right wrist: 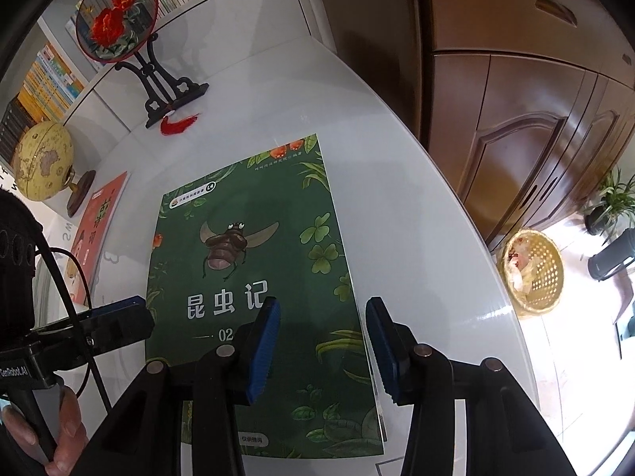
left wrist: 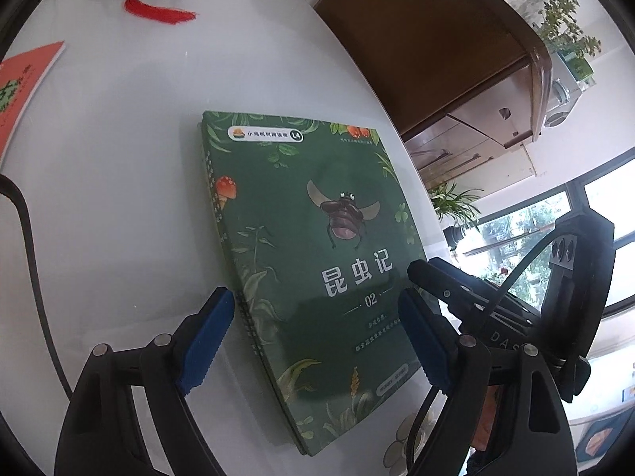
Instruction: Organize books
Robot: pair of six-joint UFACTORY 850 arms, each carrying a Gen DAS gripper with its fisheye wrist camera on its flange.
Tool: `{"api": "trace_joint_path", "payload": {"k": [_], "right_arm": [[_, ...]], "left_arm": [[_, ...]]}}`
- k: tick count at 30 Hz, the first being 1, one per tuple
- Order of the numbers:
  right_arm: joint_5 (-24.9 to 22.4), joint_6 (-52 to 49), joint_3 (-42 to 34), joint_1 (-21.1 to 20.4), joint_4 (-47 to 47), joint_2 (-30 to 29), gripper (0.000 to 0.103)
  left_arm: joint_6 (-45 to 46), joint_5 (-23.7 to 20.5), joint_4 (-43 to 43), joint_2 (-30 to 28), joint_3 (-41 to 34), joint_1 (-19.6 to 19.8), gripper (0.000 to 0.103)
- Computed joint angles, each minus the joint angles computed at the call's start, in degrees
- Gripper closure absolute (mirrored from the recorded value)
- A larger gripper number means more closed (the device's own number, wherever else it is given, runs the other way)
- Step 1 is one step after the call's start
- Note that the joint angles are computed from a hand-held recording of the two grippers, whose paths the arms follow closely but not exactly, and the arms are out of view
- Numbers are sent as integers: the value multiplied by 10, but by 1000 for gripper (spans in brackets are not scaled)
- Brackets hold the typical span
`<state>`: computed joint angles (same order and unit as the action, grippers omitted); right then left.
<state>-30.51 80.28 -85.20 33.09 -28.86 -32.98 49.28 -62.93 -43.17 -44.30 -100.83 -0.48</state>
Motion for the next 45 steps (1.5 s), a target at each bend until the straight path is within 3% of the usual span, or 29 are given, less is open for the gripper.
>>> {"api": "trace_joint_path", "payload": {"k": [9, 21, 24, 28, 32, 35, 37, 39, 42, 43, 45], "right_arm": [[33, -5, 8, -8, 14, -2, 59], [-1, -21, -16, 1, 0, -8, 59], [53, -1, 17, -5, -1, 14, 58], [180, -25, 82, -22, 51, 53, 57], [238, 16, 111, -27, 39, 68, 57], [206, -11, 91, -18, 54, 59, 57], [153, -50, 59, -8, 62, 44, 58], [55, -110, 1, 3, 79, 12, 58], [-54, -146, -68, 20, 54, -32, 57], [-64, -152, -77, 21, 55, -38, 57], [-38, -157, -62, 15, 78, -32, 57]], "left_arm": [[-6, 1, -2, -1, 1, 0, 20], [-13, -16, -7, -6, -9, 4, 20], [-10, -10, -4, -6, -10, 5, 20], [-12, -12, -5, -11, -18, 9, 20], [-8, -5, -2, -8, -14, 7, 20], [-3, 2, 2, -6, -10, 8, 20], [-9, -2, 0, -7, -12, 7, 20], [-12, -4, -1, -7, -12, 7, 20], [-12, 4, 2, -3, -7, 6, 20], [-13, 6, 3, -2, -7, 6, 20], [-18, 3, 2, -5, -12, 8, 20]]}}
